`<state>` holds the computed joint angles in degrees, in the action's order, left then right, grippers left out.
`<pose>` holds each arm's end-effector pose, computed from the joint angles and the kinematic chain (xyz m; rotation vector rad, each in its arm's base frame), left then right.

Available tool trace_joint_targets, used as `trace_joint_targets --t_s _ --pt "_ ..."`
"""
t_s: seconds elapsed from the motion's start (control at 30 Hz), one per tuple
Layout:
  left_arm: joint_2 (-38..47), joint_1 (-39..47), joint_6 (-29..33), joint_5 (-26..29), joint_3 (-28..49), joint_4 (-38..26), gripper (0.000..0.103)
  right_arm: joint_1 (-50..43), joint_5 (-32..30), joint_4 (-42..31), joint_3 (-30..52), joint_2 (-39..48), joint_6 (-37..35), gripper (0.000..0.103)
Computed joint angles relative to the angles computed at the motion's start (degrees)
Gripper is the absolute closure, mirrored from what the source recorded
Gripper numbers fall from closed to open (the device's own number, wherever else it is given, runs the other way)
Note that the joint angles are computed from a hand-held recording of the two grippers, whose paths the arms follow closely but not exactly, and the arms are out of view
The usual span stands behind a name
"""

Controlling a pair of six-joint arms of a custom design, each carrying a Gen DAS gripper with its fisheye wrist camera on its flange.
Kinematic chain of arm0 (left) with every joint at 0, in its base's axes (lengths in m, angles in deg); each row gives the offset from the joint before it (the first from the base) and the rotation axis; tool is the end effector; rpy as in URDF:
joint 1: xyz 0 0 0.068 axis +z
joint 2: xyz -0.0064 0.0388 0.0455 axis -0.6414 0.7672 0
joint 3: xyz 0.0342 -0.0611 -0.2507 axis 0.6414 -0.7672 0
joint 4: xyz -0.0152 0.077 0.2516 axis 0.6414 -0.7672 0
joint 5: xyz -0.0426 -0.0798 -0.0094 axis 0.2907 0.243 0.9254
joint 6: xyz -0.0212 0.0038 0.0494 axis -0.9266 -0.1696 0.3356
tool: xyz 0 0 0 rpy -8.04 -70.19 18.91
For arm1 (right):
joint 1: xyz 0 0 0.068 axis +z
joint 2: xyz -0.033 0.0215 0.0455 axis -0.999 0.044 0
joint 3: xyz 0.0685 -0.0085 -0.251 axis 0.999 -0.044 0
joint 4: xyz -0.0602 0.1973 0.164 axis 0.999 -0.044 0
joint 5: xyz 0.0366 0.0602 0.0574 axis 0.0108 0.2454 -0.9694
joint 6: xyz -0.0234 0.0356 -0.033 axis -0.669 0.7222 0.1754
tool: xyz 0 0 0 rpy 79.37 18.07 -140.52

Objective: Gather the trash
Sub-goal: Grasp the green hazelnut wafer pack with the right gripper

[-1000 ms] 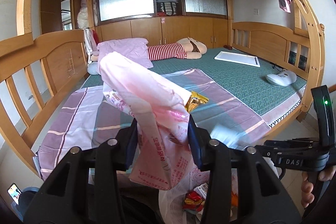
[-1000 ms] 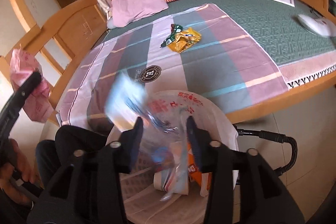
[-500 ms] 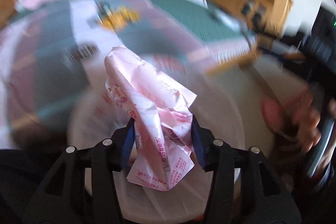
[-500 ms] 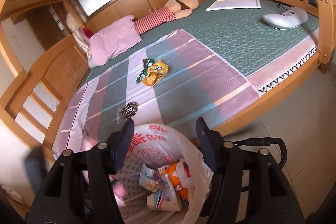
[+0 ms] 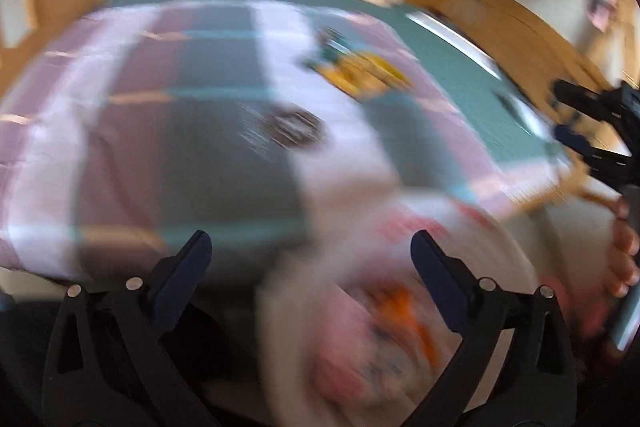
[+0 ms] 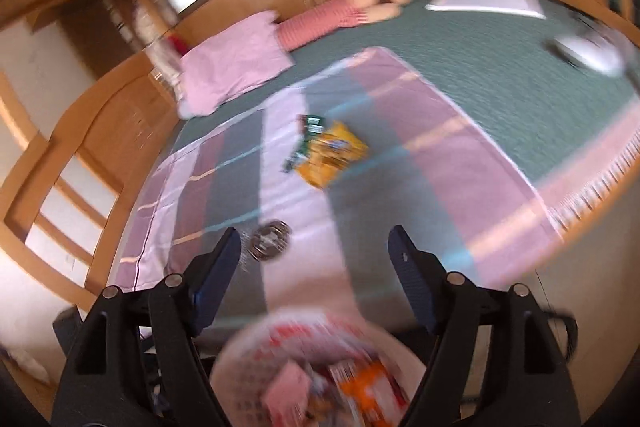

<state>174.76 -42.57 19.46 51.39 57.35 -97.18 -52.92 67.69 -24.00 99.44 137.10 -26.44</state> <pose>0.2733 -0.0271 0.1257 0.4649 2.4591 -0.4655 0.1557 0.0903 0.2335 0.6012 2.2546 0.3006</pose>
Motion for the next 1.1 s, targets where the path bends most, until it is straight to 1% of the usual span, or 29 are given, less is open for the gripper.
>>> trace_joint_targets --t_s 0.03,0.1,0.13,0.2,0.23,0.3,0.33,0.37,0.4,0.43,0.47,0.5,0.53,0.57,0.6,0.63,0.67,0.7,0.73,0.8,0.87,0.9,0.93,1.03,1.1 --pt "4.15 0.54 -1.59 -2.60 2.94 3.55 0.004 -3.63 -4.00 6.00 1.44 5.66 -4.86 0.028" --pt "9.94 0.95 -3.27 -5.83 7.62 6.50 0.004 -8.93 -11.37 14.80 5.25 16.85 -10.64 0.028" --pt "14.54 1.11 -4.10 -8.30 11.49 7.95 0.004 -11.34 -15.43 18.79 8.09 23.63 -12.49 0.028" --pt "19.84 1.87 -4.27 -10.47 16.03 9.38 0.004 -13.33 -17.78 21.45 16.13 36.63 -14.86 0.029" --pt "23.24 2.49 -4.16 -12.01 17.96 11.98 0.004 -14.37 -18.81 21.93 21.24 43.57 -16.36 0.030" --pt "26.55 3.57 -4.17 -14.31 18.25 16.78 0.004 -17.20 -22.37 23.10 29.07 53.90 -16.67 0.034" --pt "28.57 4.20 -5.06 -16.75 20.04 15.62 0.004 -18.65 -23.43 22.30 34.15 59.74 -15.83 0.034" --pt "29.95 5.35 -7.06 -17.02 22.82 11.11 0.004 -19.72 -23.56 20.80 38.43 64.11 -15.32 0.034" --pt "30.86 6.67 -8.63 -14.42 24.27 9.30 0.004 -21.12 -24.09 18.85 44.58 70.36 -14.39 0.034" --pt "31.19 8.20 -10.40 -11.04 24.44 9.92 0.004 -22.17 -24.74 17.73 48.26 74.09 -13.81 0.035" --pt "31.31 8.94 -12.13 -10.68 24.39 11.02 0.004 -23.20 -24.58 15.64 52.95 78.51 -12.77 0.036" --pt "31.46 9.25 -13.11 -11.61 24.68 11.67 0.004 -23.81 -24.12 13.97 56.15 81.33 -12.09 0.037" --pt "31.53 9.27 -13.33 -11.96 24.78 12.00 0.004 -24.37 -23.47 12.23 59.93 84.69 -11.38 0.038" --pt "32.09 9.24 -13.67 -12.54 25.62 11.78 0.004 -24.69 -22.95 11.08 62.55 87.04 -11.22 0.044" --pt "32.61 9.23 -14.02 -12.94 26.31 11.43 0.004 -24.85 -22.15 8.92 66.22 89.85 -11.78 0.057" --pt "33.48 9.30 -14.46 -12.99 27.50 10.73 0.004 -24.85 -21.27 6.10 70.29 92.72 -12.98 0.065" --pt "33.84 9.30 -14.96 -12.88 28.04 10.11 0.004 -24.83 -20.77 3.92 73.12 94.71 -13.71 0.081" --pt "34.22 9.48 -15.54 -12.87 28.76 9.49 0.004 -24.83 -20.79 2.88 74.63 96.06 -13.90 0.093" --pt "34.13 9.65 -16.33 -13.32 28.76 9.66 0.004 -24.79 -21.35 3.75 74.03 96.03 -13.65 0.096" --pt "33.66 9.93 -18.53 -14.63 27.72 11.60 0.004 -24.29 -24.25 8.63 68.89 93.20 -14.25 0.097" --pt "32.40 11.48 -22.88 -14.67 25.60 14.72 0.004 -22.57 -28.51 12.31 64.02 89.98 -16.55 0.097" --pt "32.07 12.30 -24.84 -14.04 25.08 15.58 0.004 -21.41 -31.62 13.82 61.48 88.29 -17.52 0.097" --pt "31.80 13.16 -26.93 -13.24 24.57 16.28 0.004 -19.90 -36.08 14.94 58.93 86.60 -18.21 0.097" --pt "31.87 14.51 -29.70 -12.57 24.70 15.77 0.004 -15.72 -45.46 15.75 55.03 84.57 -19.72 0.097" --pt "32.22 14.91 -29.89 -12.19 25.10 15.20 0.004 -12.60 -47.94 13.84 55.09 84.67 -22.16 0.097"
